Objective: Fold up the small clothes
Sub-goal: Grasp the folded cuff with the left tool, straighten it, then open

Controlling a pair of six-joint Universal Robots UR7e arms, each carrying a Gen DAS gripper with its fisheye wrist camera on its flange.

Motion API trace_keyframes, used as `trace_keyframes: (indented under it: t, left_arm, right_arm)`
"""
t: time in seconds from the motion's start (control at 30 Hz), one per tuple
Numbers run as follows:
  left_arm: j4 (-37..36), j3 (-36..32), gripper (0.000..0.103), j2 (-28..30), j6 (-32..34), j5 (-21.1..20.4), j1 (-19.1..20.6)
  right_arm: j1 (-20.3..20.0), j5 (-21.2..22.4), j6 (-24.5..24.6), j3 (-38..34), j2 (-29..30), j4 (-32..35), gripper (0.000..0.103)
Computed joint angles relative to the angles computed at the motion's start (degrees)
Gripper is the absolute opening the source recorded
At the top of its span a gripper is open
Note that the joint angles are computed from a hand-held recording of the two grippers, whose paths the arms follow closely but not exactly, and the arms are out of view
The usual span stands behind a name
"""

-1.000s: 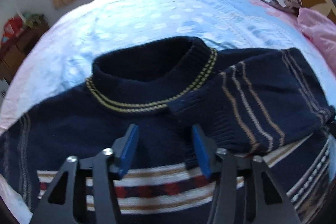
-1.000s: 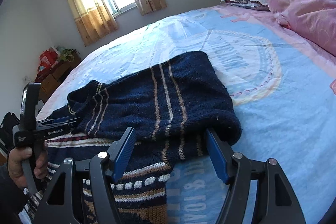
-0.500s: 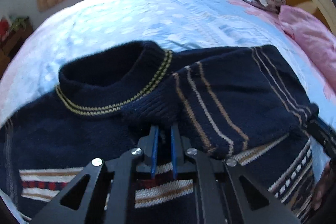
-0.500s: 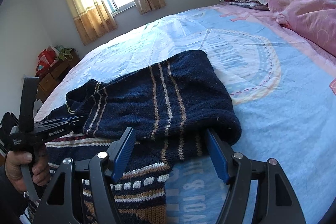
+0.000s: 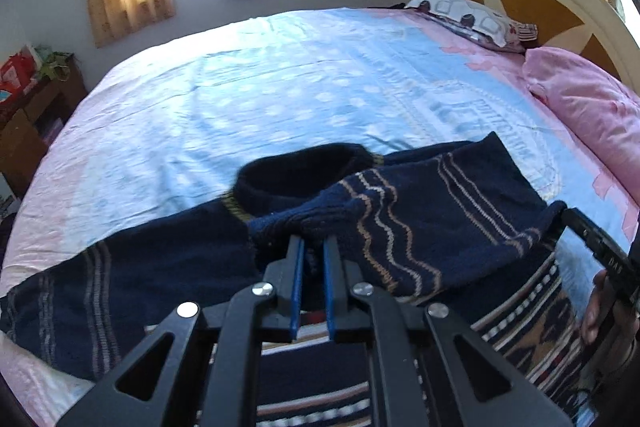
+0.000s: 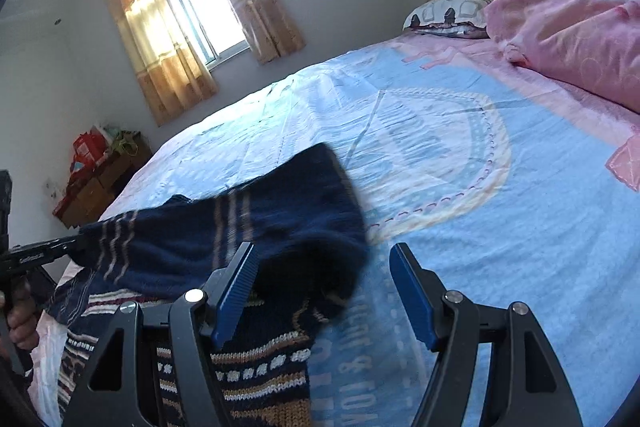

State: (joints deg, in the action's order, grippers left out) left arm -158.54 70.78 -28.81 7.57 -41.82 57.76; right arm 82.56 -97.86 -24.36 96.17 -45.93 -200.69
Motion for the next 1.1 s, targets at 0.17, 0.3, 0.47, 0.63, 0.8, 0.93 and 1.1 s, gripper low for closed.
trace_keyframes:
  t: [0.17, 0.3, 0.47, 0.63, 0.8, 0.93, 1.1]
  left_arm:
    - [-0.4, 3.3, 0.01, -2.4, -0.6, 2.2, 1.0]
    - [1.4, 3.6, 0.01, -3.0, -2.6, 3.9, 2.8]
    - [5.3, 2.8, 0.01, -2.6, -6.7, 3.8, 5.4]
    - [5.3, 2.9, 0.01, -1.7, -7.6, 4.2, 5.9]
    - [3.1, 3.3, 0.012, -1.4, -7.0, 4.8, 6.1]
    - [-2.9, 5.3, 0.015, -0.9, -3.2, 6.1, 6.0]
    - [-11.6, 6.6, 0.019, 0.5, 1.3, 7.3, 6.1]
  right_arm:
    - [-0.1, 0.7, -0.1, 0.1, -0.1, -0.3, 0.07]
    - [0.2, 1.3, -2.6, 0.3, 0.1, 0.1, 0.071]
    - [0.6, 5.8, -8.4, 2.0, -0.4, 1.3, 0.072]
    - [1.4, 6.6, -14.0, 1.1, -0.1, 7.9, 0.074]
    - [2.9, -3.0, -12.4, -4.0, 1.8, 17.8, 0.075]
    - [3.9, -7.3, -15.8, -3.7, 2.1, 17.8, 0.075]
    - [5.1, -10.9, -16.8, -3.4, 2.3, 18.0, 0.075]
